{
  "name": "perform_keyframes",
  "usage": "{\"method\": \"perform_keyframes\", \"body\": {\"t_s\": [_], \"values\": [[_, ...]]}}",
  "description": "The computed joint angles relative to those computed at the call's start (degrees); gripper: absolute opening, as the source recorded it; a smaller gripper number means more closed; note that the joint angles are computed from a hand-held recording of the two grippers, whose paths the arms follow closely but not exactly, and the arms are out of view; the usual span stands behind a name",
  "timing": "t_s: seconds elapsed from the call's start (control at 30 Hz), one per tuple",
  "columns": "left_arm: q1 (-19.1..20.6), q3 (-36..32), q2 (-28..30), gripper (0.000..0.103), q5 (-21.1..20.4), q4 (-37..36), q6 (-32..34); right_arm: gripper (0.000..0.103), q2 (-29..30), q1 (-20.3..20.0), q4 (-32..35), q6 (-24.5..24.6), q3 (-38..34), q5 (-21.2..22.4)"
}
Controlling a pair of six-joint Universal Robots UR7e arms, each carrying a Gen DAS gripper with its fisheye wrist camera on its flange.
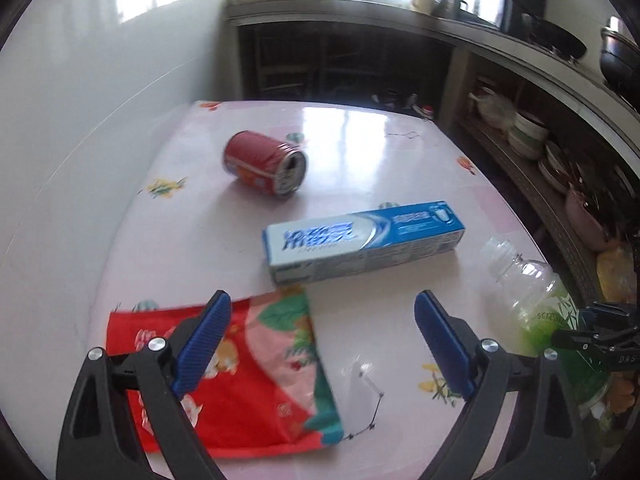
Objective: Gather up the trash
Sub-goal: 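Reach the left tool to the blue toothpaste box while the right tool holds the bottle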
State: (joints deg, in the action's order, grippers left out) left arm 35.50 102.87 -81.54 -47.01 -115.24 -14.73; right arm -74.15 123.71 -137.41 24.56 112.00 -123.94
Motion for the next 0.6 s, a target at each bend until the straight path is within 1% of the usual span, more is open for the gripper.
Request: {"method": "perform_keyframes", "body": {"t_s": [0.03, 0.07, 0.13, 0.2, 0.27, 0.3, 0.33, 0.4, 0.43, 0.47, 0.5, 0.53, 0.57, 0.6], "values": [[0.76, -1.77, 2.6, 0.092, -0.98, -0.55, 3.87, 0.055, -0.79, -0.16, -0.24, 0.13, 0.54, 0.31], [1.11, -3.12, 4.82, 0.092, -1.11, -0.25, 6.91, 0.055, -1.57, -0.44, -0.63, 0.26, 1.1, 0.69], [2.64, -7.23, 9.9, 0.092, -2.12, 2.32, 13.62, 0.055, -3.0, -0.89, -1.22, 0.42, 2.04, 1.19], [3.01, -8.76, 13.66, 0.092, 0.56, 1.14, 19.77, 0.055, -4.03, -1.24, -1.83, 0.43, 2.78, 1.58], [3.63, -10.32, 16.48, 0.092, 0.35, 0.83, 25.95, 0.055, -5.43, -1.94, -2.96, 0.22, 3.84, 3.15], [3.86, -11.09, 17.61, 0.092, 0.58, 1.74, 27.33, 0.055, -6.12, -2.32, -3.45, 0.28, 4.4, 3.96], [4.02, -11.99, 18.87, 0.092, 1.41, 3.63, 28.0, 0.055, -6.77, -2.78, -4.06, 0.21, 4.95, 4.91], [4.38, -14.19, 21.29, 0.092, 3.13, 10.0, 28.25, 0.055, -8.08, -3.69, -5.1, 0.19, 5.98, 6.54], [4.41, -14.24, 22.04, 0.093, 4.46, 10.47, 28.74, 0.055, -8.49, -3.95, -5.27, 0.25, 6.22, 6.92], [4.48, -15.1, 22.49, 0.093, 4.03, 10.52, 28.78, 0.055, -8.93, -4.21, -5.53, 0.22, 6.52, 7.28], [4.85, -16.86, 23.44, 0.09, 3.21, 12.97, 27.12, 0.055, -9.23, -4.39, -5.87, 0.03, 6.78, 7.67], [5.06, -18.59, 24.35, 0.085, 3.05, 14.76, 24.88, 0.055, -9.38, -4.51, -6.21, -0.13, 6.95, 8.14], [5.23, -20.2, 25.17, 0.084, 3.16, 16.71, 22.38, 0.054, -9.56, -4.69, -6.57, -0.34, 7.18, 8.5], [5.51, -22.25, 26.24, 0.08, 2.65, 18.96, 19.56, 0.054, -9.54, -4.67, -6.98, -0.38, 7.32, 8.68]]}}
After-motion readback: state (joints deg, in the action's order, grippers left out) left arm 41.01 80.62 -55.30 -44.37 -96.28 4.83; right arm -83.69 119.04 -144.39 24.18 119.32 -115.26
